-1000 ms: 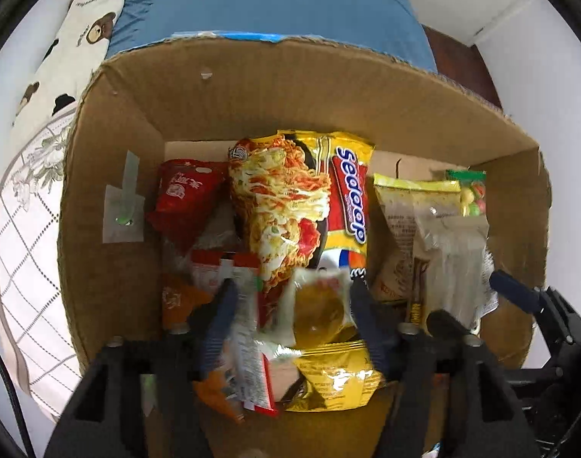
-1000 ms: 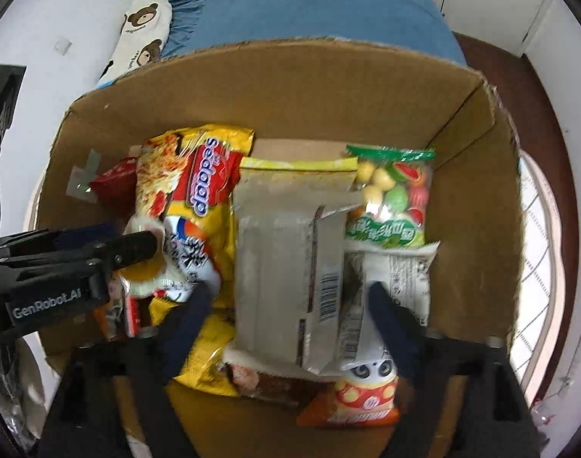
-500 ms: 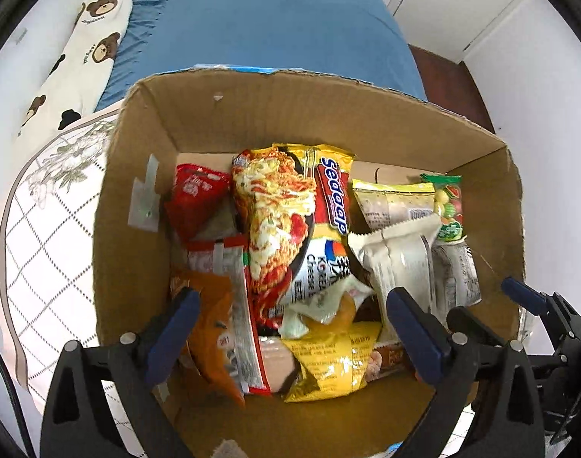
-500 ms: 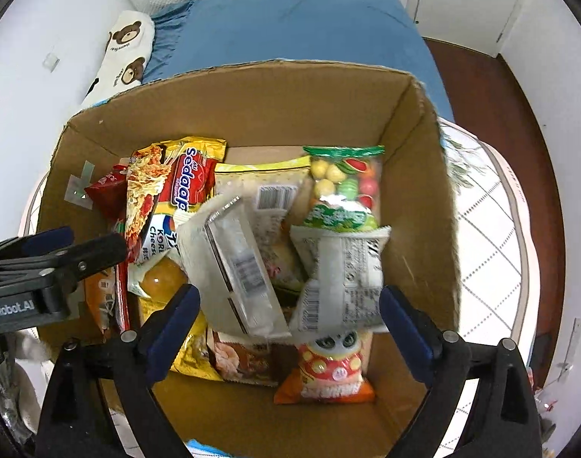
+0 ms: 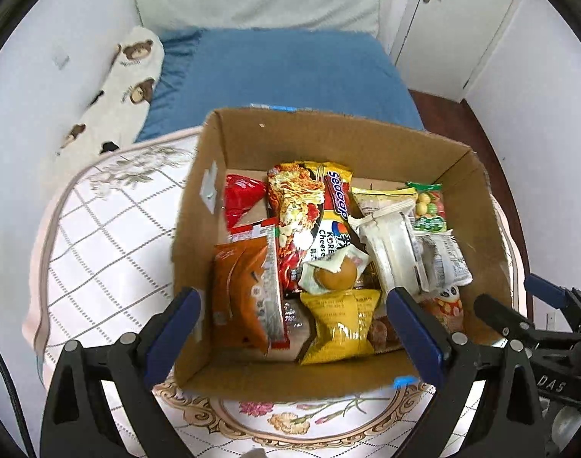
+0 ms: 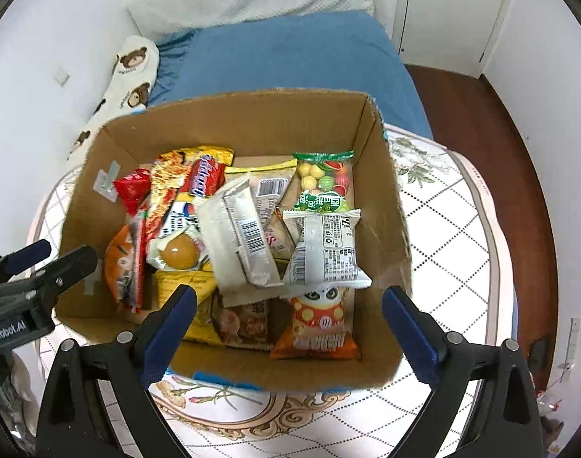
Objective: Organize snacks
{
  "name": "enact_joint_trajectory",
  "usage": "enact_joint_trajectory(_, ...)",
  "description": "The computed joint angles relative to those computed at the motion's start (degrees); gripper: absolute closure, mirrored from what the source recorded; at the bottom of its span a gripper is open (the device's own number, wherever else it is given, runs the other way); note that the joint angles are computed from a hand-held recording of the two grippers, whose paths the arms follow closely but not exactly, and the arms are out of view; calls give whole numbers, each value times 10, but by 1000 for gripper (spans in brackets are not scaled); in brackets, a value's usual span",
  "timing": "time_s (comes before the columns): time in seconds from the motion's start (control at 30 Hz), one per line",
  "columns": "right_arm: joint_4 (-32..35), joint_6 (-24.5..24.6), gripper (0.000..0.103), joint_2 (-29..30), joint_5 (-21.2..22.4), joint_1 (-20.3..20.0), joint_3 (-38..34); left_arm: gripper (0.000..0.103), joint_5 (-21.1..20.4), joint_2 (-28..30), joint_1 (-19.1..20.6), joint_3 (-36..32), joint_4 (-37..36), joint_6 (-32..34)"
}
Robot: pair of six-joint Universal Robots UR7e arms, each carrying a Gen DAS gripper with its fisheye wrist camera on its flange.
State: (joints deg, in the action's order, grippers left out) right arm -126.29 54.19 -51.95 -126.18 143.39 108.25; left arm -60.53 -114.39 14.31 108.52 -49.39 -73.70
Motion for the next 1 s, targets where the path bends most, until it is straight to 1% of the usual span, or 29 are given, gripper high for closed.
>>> enact_joint_trajectory(0.1, 13, 16, 3, -12, -13, 25, -2, 3, -4, -7, -57, -16, 50, -51)
enact_joint_trajectory(0.13, 19, 22, 3, -16, -17, 33, -4, 3, -7, -10, -84, -24, 70, -76)
enact_joint_trajectory(0.17, 26, 28, 3, -20, -22, 43, -7, 3, -8, -11, -98, -29, 81, -87)
enact_joint_trajectory(0.37, 83, 71, 3, -41, -53, 111, -31, 3, -39, -5, -228, -80, 182, -201)
enact_joint_trajectory(0.5, 130, 102, 2, -46, -66, 152, -55, 3, -63, 5, -289, -109, 221, -252)
enact_joint_trajectory(0.57, 152, 119, 2, -48, -72, 173, -68, 3, -75, 14, -326, -126, 244, -280)
enact_joint_trajectory(0.63, 169, 130, 2, -51, -74, 189, -78, 3, -83, 25, -352, -141, 259, -296)
enact_joint_trajectory(0.73, 201, 154, 1, -52, -82, 214, -100, 3, -94, 39, -379, -161, 273, -315)
enact_joint_trajectory(1.0, 275, 196, 1, -50, -103, 265, -155, 3, -105, 79, -436, -217, 317, -355)
